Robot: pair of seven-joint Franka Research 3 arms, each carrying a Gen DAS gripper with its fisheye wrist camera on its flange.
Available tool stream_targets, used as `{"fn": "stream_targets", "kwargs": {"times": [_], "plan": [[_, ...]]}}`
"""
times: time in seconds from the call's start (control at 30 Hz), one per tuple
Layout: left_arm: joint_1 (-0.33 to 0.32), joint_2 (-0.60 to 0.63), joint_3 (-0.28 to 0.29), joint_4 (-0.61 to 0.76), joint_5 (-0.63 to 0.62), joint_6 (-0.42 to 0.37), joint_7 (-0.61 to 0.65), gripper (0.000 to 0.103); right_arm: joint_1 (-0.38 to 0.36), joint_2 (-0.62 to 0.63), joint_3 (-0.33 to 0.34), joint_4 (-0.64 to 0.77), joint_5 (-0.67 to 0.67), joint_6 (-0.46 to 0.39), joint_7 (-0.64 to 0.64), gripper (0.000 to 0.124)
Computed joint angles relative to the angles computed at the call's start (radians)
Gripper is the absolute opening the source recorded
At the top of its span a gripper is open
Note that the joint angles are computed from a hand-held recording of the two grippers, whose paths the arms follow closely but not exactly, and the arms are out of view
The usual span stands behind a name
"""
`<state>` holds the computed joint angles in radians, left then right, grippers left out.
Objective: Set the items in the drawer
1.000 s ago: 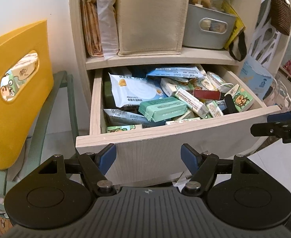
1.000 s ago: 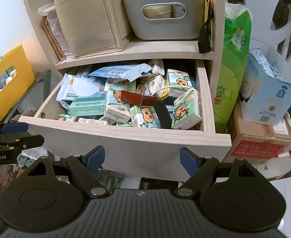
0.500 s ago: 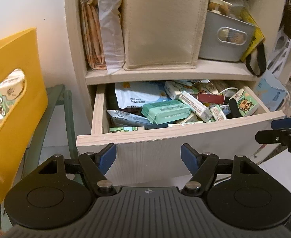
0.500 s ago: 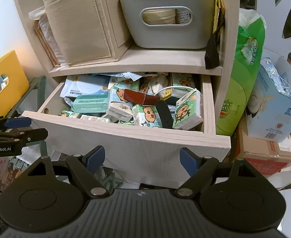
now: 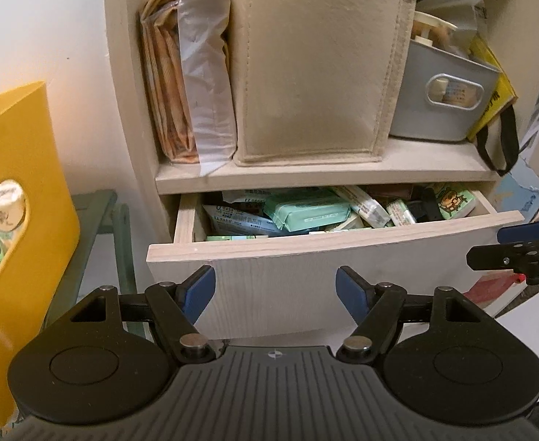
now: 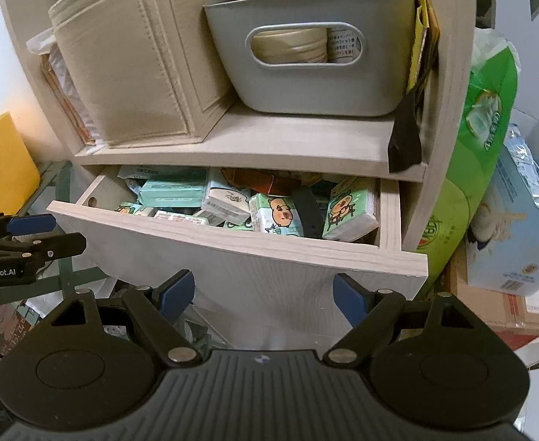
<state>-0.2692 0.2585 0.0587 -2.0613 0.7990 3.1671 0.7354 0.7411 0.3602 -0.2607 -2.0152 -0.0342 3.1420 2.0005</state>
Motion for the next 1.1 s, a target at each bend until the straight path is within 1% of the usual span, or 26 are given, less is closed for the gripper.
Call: {"fn": "stream_targets", "kwargs": {"times": [0.2, 0.37, 0.47, 0.7, 0.87, 1.1], "plan": [[-0.010, 0.033, 0.005, 0.050, -0.005, -0.019, -0.011, 0.075, -0.108, 0.037, 0.099, 0.063, 0.041, -0.011, -0.082, 0.088], [-0.019, 0.066, 0.011, 0.093, -0.008, -0.028, -0.016, 0.075, -0.172, 0.067, 0.159, 0.110, 0.082, -0.019, -0.154, 0.088], [-0.012, 0.087, -0.001, 0.116, -0.027, -0.031, -0.002, 0.075, -0.200, 0.086, 0.185, 0.138, 0.106, -0.025, -0.195, 0.088], [0.009, 0.144, -0.031, 0.178, -0.104, -0.048, 0.057, 0.075, -0.236, 0.124, 0.216, 0.197, 0.147, -0.042, -0.268, 0.088], [0.003, 0.173, -0.028, 0.213, -0.142, -0.054, 0.088, 0.075, -0.242, 0.150, 0.220, 0.233, 0.167, -0.054, -0.292, 0.088], [0.002, 0.180, -0.032, 0.221, -0.183, -0.060, 0.119, 0.075, -0.258, 0.168, 0.234, 0.264, 0.191, -0.073, -0.311, 0.088]]}}
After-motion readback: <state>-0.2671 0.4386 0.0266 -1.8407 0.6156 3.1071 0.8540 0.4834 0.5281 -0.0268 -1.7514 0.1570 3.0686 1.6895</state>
